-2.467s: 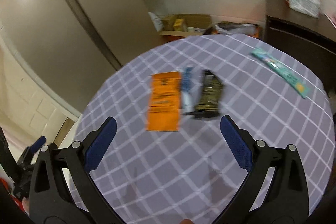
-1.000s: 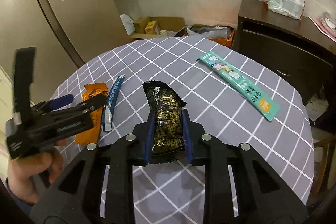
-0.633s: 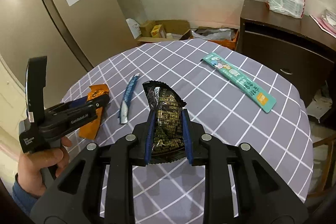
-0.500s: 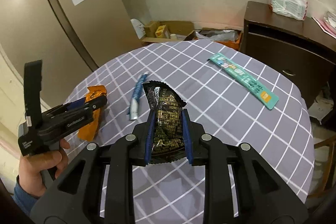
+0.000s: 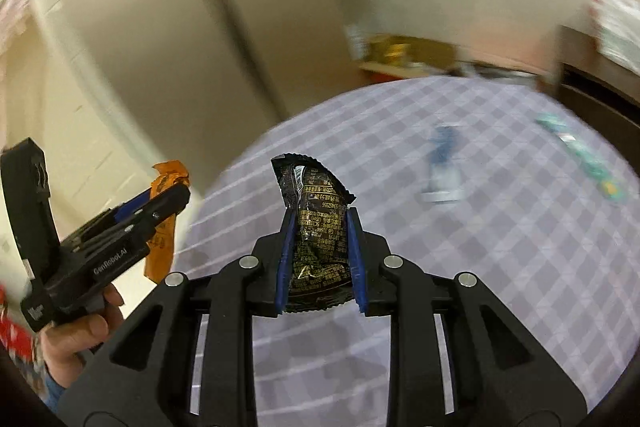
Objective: Collect trash
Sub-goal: 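Carry both packets to the blue bin and release them inside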
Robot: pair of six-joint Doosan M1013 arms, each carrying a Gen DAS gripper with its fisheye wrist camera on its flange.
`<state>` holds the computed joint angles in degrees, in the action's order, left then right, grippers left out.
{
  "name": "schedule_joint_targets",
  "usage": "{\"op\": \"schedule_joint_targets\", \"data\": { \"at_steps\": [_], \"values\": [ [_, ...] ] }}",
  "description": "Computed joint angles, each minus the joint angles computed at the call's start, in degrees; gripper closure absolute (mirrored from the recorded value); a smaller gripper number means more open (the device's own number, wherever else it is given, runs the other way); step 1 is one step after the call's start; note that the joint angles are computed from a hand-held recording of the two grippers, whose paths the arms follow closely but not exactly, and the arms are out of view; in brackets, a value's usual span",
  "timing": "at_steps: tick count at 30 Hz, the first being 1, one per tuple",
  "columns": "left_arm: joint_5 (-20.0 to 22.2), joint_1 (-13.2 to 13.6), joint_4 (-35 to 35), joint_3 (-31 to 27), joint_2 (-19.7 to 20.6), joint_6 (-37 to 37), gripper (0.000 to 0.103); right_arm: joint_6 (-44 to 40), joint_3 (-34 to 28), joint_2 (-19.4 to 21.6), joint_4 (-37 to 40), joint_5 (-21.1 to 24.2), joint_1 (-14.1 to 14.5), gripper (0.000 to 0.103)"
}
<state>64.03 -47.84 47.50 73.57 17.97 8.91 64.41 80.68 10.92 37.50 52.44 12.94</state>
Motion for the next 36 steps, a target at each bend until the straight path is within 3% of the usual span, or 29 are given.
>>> {"op": "schedule_joint_targets", "data": {
  "at_steps": [6, 10, 13, 18, 19, 20, 21, 22, 26, 30, 36],
  "values": [
    [9.6, -2.4, 1.5, 14.1, -8.8, -14.3, 0.052, -4.6, -2.0, 1.7, 4.0, 6.0, 8.3, 0.078],
    [11.0, -1.3, -4.5, 22.6, -13.2, -20.6, 0.052, -4.7, -4.2, 4.6, 2.8, 9.7, 14.8, 0.078],
    [8.1, 0.5, -9.2, 28.1, -15.6, -22.8, 0.052, -2.2, -6.8, 8.0, -1.8, 12.3, 20.1, 0.078],
    [0.4, 4.2, -15.4, 34.3, -17.6, -22.8, 0.051, 3.0, -9.8, 12.9, -9.6, 15.3, 25.2, 0.078],
    [-1.2, 4.9, -16.4, 35.1, -17.7, -22.5, 0.05, 3.8, -10.3, 13.7, -10.2, 15.9, 25.5, 0.075],
    [-2.4, 5.6, -17.6, 35.5, -17.5, -21.9, 0.049, 5.1, -10.7, 14.5, -11.0, 16.1, 25.7, 0.058],
    [-3.8, 6.3, -18.8, 36.0, -17.5, -20.9, 0.037, 5.9, -10.9, 14.9, -11.9, 16.2, 25.7, 0.04],
    [-4.9, 6.5, -19.6, 36.5, -17.7, -20.7, 0.021, 6.7, -10.7, 15.0, -12.3, 15.8, 25.8, 0.016],
    [-4.2, 6.7, -18.6, 36.9, -17.9, -21.1, 0.012, 6.3, -9.6, 13.4, -10.8, 13.8, 24.9, 0.007],
    [0.1, 5.4, -16.5, 35.0, -17.6, -23.2, 0.012, 5.1, -8.8, 10.8, -8.7, 10.9, 23.6, 0.006],
    [8.2, 3.3, -11.7, 28.8, -16.2, -20.8, 0.011, 1.0, -7.6, 6.8, -1.3, 7.2, 17.9, 0.006]
  ]
}}
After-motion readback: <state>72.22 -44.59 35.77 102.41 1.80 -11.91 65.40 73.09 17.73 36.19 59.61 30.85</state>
